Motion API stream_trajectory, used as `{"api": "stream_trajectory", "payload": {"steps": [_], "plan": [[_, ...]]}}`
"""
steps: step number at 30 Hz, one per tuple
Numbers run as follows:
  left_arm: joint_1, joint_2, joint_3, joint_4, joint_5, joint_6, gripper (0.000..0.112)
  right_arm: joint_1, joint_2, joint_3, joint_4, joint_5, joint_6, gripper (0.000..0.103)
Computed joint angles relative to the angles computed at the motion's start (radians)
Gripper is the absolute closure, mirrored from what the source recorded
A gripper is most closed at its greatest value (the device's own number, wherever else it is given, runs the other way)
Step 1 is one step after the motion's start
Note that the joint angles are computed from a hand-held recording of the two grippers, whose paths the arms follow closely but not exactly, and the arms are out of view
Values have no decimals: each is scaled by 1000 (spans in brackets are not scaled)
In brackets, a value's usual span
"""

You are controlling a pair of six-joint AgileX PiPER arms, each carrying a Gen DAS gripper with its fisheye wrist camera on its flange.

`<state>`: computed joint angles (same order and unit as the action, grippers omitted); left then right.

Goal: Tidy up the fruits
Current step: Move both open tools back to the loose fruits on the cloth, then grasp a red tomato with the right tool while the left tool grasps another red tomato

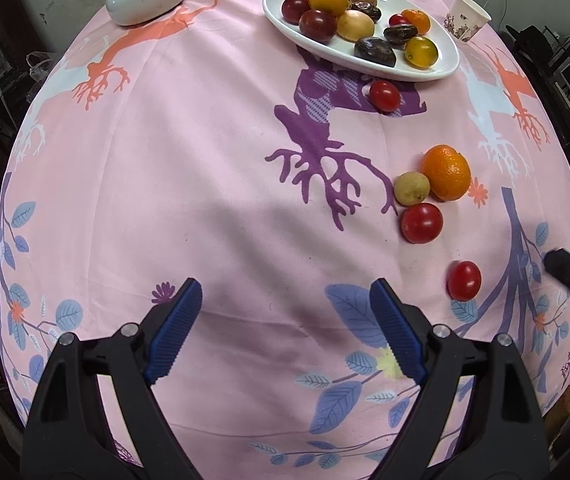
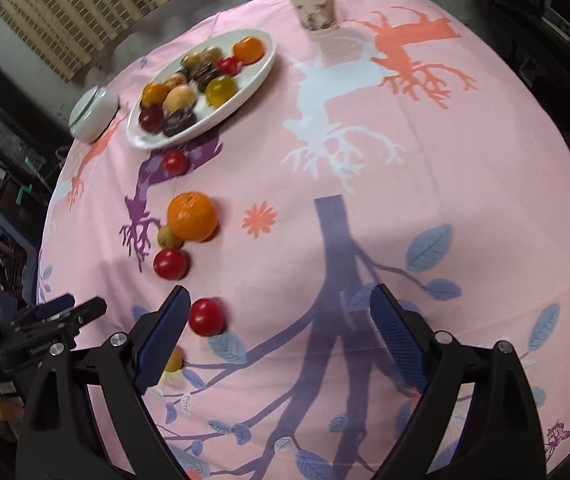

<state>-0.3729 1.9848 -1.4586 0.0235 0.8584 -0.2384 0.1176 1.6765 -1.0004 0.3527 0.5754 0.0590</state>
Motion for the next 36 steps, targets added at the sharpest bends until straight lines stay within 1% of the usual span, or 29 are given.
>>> {"api": "stream_trajectory", "payload": {"steps": [4,10,15,18,19,20,22,23,24,25,27,28,29,36], "plan": [[17,4,4,-8,1,4,25,70,64,-45,7,15,-26,12],[32,19,-3,-20,4,9,25,106,124,-91,-44,25,-6,12],[43,37,-20,-26,12,11,25,149,148,-97,-183,-5,80,12],[50,45,-28,-27,18,9,25,164,162,-100,-223,-14,109,13],[51,47,-30,-27,19,9,25,172,165,-99,-244,-22,124,15],[50,51,-35,-26,21,8,25,180,169,-102,-266,-26,137,21],[50,52,-36,-24,23,8,25,193,182,-112,-284,-23,132,35],[49,53,-37,-24,24,7,25,195,186,-113,-259,-27,99,46],[49,53,-37,-25,24,9,25,199,191,-114,-243,-29,77,52],[47,55,-37,-25,25,9,25,206,195,-116,-240,-28,68,55],[42,56,-37,-25,27,8,25,231,203,-121,-297,-28,103,66],[38,56,-36,-24,26,6,25,237,201,-120,-297,-33,93,71],[33,55,-34,-24,25,4,25,236,199,-120,-288,-31,84,74],[-27,83,-73,-27,47,14,25,169,147,-76,-238,-41,48,74]]}}
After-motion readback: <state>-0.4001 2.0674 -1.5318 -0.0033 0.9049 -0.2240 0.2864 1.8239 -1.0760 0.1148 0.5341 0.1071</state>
